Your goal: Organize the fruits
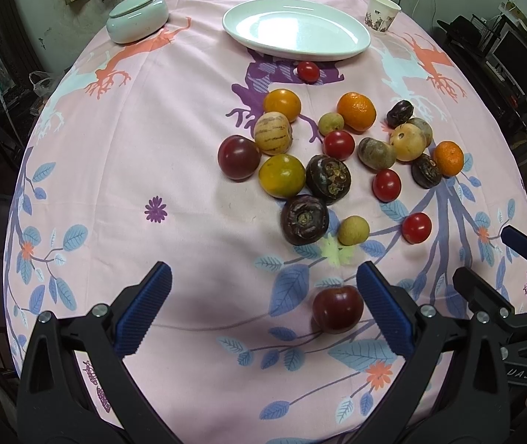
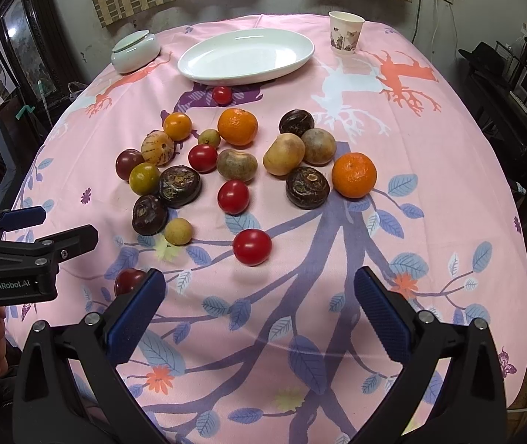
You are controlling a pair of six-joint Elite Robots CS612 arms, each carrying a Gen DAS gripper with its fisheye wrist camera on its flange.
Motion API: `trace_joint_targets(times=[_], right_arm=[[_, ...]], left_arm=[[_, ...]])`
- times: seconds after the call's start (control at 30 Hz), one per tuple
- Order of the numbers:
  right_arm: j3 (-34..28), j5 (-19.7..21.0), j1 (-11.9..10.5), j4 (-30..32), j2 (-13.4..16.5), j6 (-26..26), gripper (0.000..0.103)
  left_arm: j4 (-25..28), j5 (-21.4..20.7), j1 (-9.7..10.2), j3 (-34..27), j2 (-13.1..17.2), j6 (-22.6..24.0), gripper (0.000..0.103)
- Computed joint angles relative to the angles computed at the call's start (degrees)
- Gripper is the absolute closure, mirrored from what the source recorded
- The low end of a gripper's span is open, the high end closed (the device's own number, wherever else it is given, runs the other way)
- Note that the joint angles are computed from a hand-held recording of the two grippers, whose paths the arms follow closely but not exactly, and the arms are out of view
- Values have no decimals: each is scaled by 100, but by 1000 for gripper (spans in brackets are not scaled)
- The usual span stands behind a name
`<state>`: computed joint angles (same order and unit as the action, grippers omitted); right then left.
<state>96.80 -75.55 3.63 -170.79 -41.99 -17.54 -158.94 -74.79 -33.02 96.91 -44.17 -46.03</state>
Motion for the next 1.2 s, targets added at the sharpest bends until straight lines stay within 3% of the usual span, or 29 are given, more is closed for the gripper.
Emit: trace_joint_targets(times=[0.4,0.53,0.67,0.73,0.83,0.93,1.17,1.2], right_arm=[[-161,-13,-78,146,107,304,1],[-232,48,-116,309,158,381,1],[-314,81,-146,352,212,455,1],[-372,99,-155,390,244,503,1],[-444,120,-164,446,278,550,1],[-502,117,-170,471,301,559,1],[-749,57,-216,761,385,790,1],[-784,52,-223,783,403,822,1]], left_arm=[[-428,-240,193,13,100,69,2],[-143,62,257,-152,197,320,2],[-108,-64,423,-292,290,241,3],[-83,-57,472,-380,349,312,7],[252,50,504,-607,485,775,16],[321,-239,586,-736,589,987,30],[252,-336,642,-1004,792,1191,31],[168,-351,651,-1020,811,1205,36]])
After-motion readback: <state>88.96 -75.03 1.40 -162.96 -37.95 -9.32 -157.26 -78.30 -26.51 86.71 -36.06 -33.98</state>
